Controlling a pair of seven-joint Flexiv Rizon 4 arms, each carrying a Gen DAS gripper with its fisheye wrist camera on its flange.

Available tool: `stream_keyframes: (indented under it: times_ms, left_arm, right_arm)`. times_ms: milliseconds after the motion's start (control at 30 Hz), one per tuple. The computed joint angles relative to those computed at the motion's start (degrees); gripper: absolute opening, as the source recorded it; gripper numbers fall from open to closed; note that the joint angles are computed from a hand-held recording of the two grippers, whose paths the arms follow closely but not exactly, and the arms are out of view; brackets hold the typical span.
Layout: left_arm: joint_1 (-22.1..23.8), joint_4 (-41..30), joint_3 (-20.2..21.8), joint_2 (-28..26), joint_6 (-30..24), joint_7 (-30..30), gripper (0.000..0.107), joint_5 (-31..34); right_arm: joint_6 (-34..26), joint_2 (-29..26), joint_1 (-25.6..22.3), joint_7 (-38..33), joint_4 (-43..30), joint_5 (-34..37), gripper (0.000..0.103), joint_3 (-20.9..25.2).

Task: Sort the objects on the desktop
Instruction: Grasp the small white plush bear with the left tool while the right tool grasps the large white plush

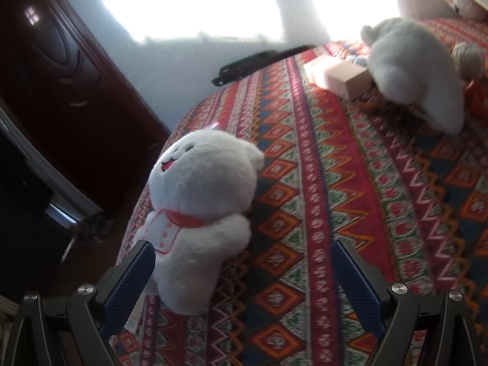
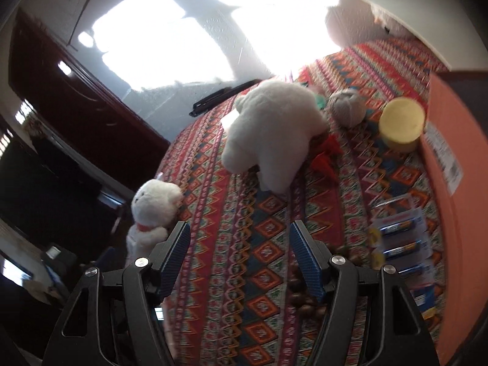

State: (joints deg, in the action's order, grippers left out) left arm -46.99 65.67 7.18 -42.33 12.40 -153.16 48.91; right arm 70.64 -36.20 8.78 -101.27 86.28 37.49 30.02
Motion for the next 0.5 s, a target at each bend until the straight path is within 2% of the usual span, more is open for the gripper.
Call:
stream_keyframes:
  times_ms: [67,167,333,500]
  left_arm:
    - [0.75,-1.05,0.07,-1.53,-2.16,2.78,0.096,-0.39]
    - [2.02,-1.82,0.18,-2.98,-3.29,5.88,0.096,-1.39]
    - [4.02,-1.23,1.0,-3.72,-4.22,7.29,0.096,-3.14]
    - [7.08,2.74,1.22,-2.0,-2.38,4.63,0.097,-5.67]
  right_arm:
    - [-7.23,-5.36,-4.97,-0.94,-6.42,6.36,0.077,5.15]
    - [-11.63,-10.47,-5.14,2.99,-12.82,12.41,0.086,4.5]
    - [-11.83,-17.32,-2.93,6.75,-21.6,18.36,0.094,2.21]
    - [-9.05,-22.38,1.17,12.21,-28.25,16.7,0.097,-1.4]
